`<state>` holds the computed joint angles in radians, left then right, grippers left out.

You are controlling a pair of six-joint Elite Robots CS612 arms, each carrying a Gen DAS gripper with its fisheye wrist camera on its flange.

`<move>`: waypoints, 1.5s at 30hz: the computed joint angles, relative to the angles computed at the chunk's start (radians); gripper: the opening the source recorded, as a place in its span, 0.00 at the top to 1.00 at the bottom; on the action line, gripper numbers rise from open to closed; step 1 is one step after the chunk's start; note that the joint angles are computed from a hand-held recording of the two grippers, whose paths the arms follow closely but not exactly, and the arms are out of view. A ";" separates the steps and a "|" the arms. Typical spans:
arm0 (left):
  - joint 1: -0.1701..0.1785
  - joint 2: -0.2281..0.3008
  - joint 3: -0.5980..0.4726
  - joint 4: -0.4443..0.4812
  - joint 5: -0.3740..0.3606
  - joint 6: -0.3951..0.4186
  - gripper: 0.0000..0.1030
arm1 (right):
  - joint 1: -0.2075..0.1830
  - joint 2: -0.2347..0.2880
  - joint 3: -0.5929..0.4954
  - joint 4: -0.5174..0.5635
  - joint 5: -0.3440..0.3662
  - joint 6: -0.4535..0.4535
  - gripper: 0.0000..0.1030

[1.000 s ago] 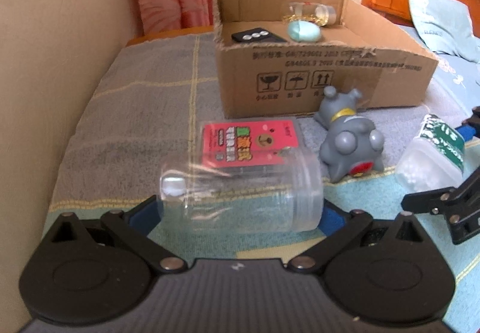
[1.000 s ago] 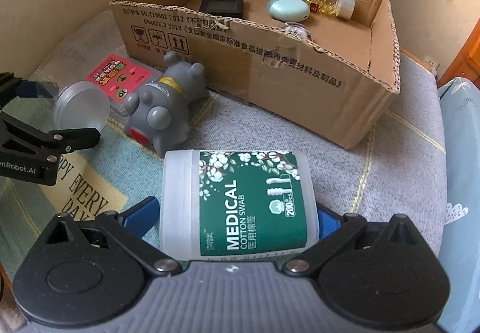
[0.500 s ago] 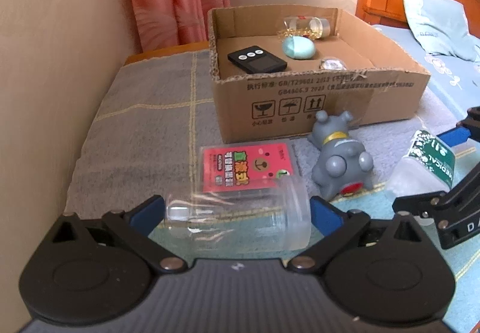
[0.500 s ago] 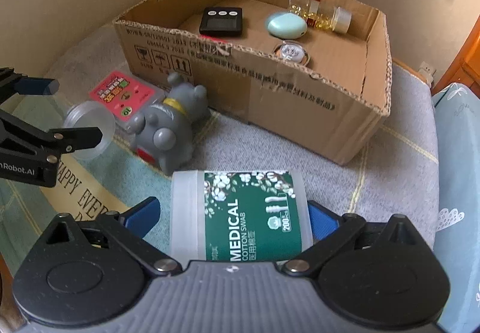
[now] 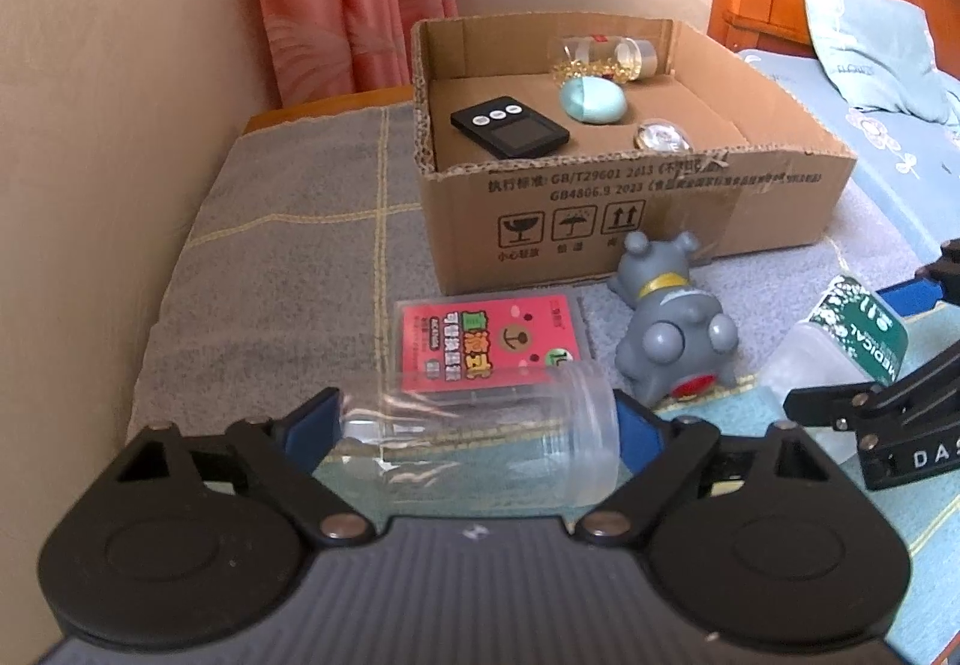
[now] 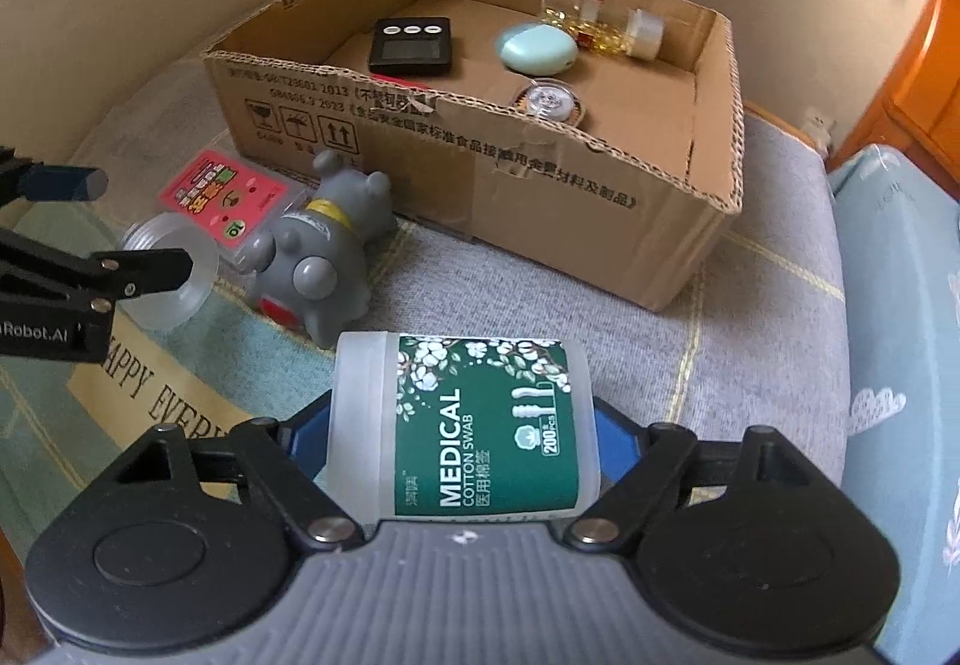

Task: Organize rigid objects
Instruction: 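Close left gripper on clear jar while right gripper closes on swab bottle, then carry clear jar and swab bottle into the box and release both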

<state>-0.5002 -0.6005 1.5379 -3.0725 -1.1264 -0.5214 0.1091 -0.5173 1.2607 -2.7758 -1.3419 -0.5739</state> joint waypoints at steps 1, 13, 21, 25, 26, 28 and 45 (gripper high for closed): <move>0.000 0.000 -0.001 0.001 -0.001 0.001 0.12 | 0.001 0.000 0.004 -0.009 -0.004 0.006 0.14; -0.003 -0.012 0.017 -0.049 -0.029 0.055 0.12 | -0.005 -0.020 0.026 0.008 0.033 -0.003 0.16; -0.004 -0.040 0.037 -0.097 -0.024 0.106 0.12 | -0.015 -0.051 0.050 -0.017 0.098 0.011 0.16; -0.002 -0.056 0.039 -0.126 -0.005 0.128 0.12 | -0.027 -0.070 0.047 -0.019 0.165 0.039 0.16; -0.001 -0.058 0.037 -0.134 0.001 0.134 0.12 | -0.030 -0.074 0.043 -0.023 0.187 0.048 0.16; 0.002 -0.061 0.031 -0.147 0.010 0.144 0.12 | -0.035 -0.076 0.032 -0.039 0.216 0.071 0.16; 0.030 -0.035 -0.078 -0.119 0.019 0.202 0.12 | 0.015 0.167 -0.454 0.098 0.079 0.309 0.16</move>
<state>-0.4701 -0.6351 1.4604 -3.1913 -1.1072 -0.3194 0.1241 -0.3507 0.8063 -2.6778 -1.2629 -0.2650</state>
